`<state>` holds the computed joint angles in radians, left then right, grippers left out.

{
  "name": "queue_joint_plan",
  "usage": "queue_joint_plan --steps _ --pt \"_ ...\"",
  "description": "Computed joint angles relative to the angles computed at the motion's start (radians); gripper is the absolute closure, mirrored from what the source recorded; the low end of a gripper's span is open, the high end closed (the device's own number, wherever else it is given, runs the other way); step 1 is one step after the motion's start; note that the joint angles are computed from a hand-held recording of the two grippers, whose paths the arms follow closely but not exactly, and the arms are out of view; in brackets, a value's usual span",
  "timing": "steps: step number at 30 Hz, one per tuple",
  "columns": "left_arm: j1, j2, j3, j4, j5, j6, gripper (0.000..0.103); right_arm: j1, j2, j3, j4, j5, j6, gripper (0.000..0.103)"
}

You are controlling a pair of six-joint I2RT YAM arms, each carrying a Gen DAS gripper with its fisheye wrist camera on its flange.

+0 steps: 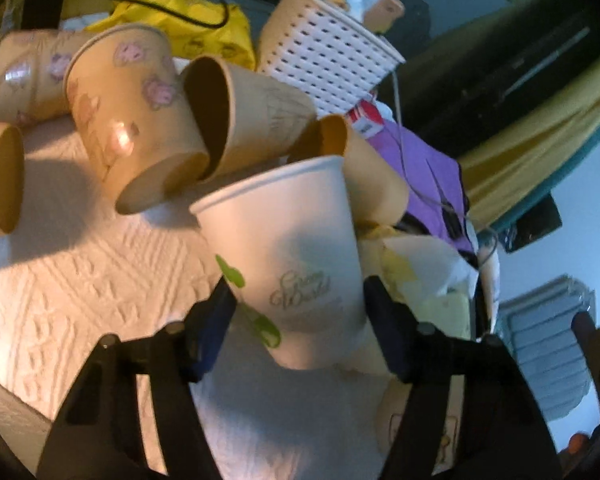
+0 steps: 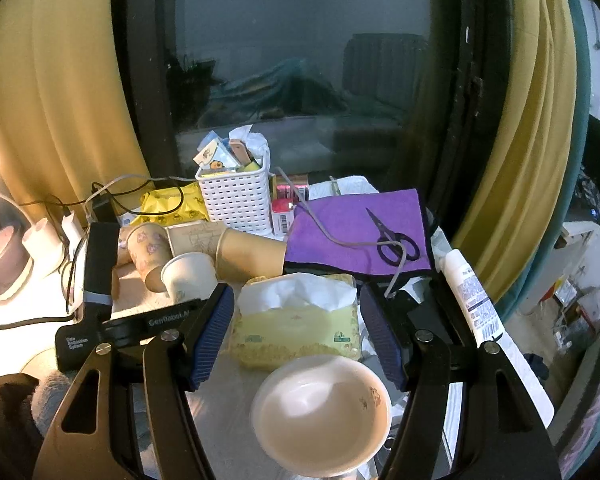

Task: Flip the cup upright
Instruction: 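Lift and rotate the white cup upright with the left gripper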

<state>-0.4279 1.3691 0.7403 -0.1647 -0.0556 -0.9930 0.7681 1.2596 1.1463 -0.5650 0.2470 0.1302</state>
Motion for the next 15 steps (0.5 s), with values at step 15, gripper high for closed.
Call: queue_joint_plan --steps 15 --pt "-0.269 -0.479 -0.051 -0.387 -0.281 0.246 0.038 0.145 -0.073 -0.058 -0.035 0.009 0.124 0.034"
